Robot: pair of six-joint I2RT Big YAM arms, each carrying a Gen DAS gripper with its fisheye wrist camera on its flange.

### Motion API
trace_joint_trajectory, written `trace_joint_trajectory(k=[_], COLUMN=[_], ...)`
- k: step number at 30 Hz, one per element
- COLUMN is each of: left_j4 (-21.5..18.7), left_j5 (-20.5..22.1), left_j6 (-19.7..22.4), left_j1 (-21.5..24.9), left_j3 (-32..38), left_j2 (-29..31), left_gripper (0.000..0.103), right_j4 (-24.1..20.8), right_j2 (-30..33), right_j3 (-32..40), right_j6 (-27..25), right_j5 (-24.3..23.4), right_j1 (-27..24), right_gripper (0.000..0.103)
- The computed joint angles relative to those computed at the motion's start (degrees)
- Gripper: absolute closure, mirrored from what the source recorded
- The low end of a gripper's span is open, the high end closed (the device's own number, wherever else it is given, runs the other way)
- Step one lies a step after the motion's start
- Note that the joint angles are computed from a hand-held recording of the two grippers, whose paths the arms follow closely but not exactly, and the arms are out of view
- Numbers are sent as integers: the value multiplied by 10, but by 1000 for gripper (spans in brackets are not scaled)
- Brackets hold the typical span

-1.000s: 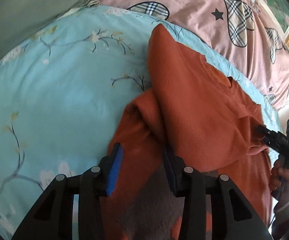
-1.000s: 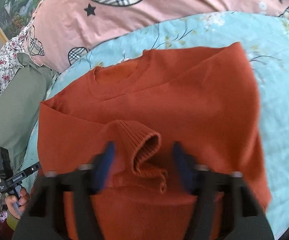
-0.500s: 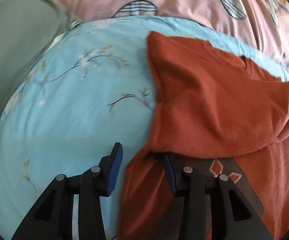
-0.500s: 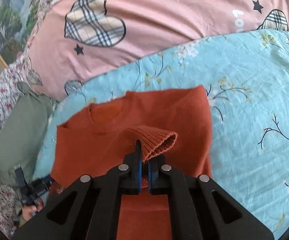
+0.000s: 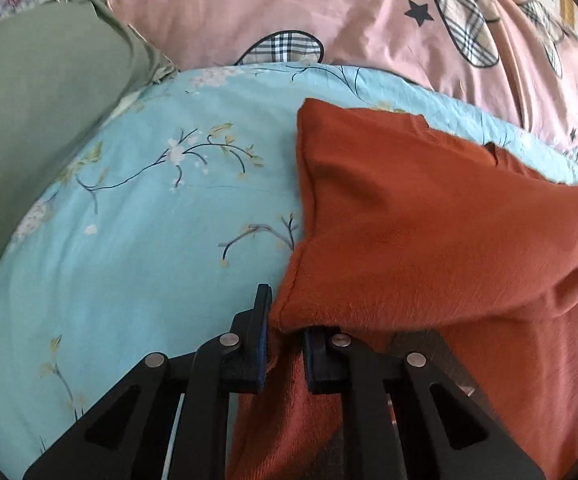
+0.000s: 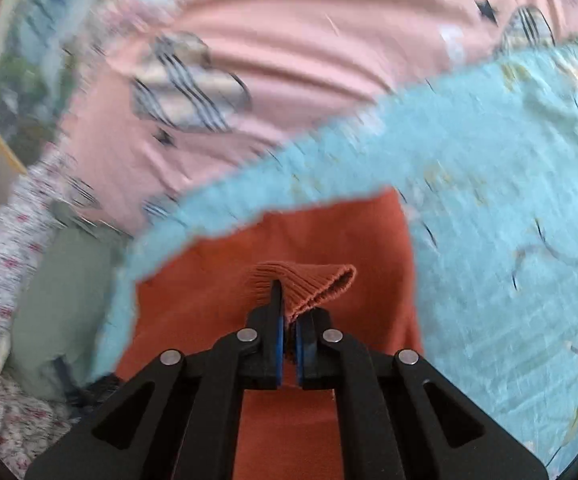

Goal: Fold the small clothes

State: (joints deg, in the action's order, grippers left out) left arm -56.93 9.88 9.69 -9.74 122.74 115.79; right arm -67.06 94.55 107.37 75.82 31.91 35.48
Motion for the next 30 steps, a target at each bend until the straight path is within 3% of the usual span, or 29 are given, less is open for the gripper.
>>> trace_joint_trajectory(k=[4, 8, 9, 11, 14, 17, 19, 21, 22, 23, 25, 26, 28, 30], left_j4=[11, 11, 9, 0, -22, -33, -38, -44, -48, -54, -68, -77, -78, -71], left_j5=[21, 33, 32, 38, 43, 49, 53, 55, 55, 54, 55, 57, 60, 55], left_j6=[-40, -51, -50, -57, -59, -59, -61, -62, -61, -58, -52, -49, -41, -24], left_j1=[10, 16, 16, 17, 18, 20, 21, 22, 22, 22, 23, 25, 30, 35], left_j3=[-20, -18, -19, -10, 10, 19, 23, 28, 32, 36, 44, 46, 26, -12], left_j2=[-9, -7, -8, -2, 9, 14, 16, 19, 21, 23, 25, 24, 6, -27], left_gripper=[91, 91, 91, 91, 90, 90, 89, 88, 88, 88, 85, 85, 85, 85], right_j4=[-8, 81, 85, 23, -129, -198, -229, -210, -173, -161, -209, -210, -207, -165], right_j2=[16, -15, -20, -1, 54, 78, 96, 105, 98, 106, 128, 120, 102, 75], right_j3=[-28, -55, -55, -25, 40, 88, 126, 140, 125, 127, 140, 124, 110, 87], right_j6=[27, -10, -18, -3, 52, 87, 89, 53, 16, -13, -1, 21, 52, 55], right_j5=[-65, -9, 8, 7, -51, 5, 42, 59, 38, -6, -52, -52, -33, -11], right_j1=[-11, 6, 11, 8, -10, 7, 18, 25, 23, 16, 7, 9, 21, 44], right_gripper=[98, 98, 98, 98, 90, 86, 71, 57, 50, 50, 51, 51, 51, 50])
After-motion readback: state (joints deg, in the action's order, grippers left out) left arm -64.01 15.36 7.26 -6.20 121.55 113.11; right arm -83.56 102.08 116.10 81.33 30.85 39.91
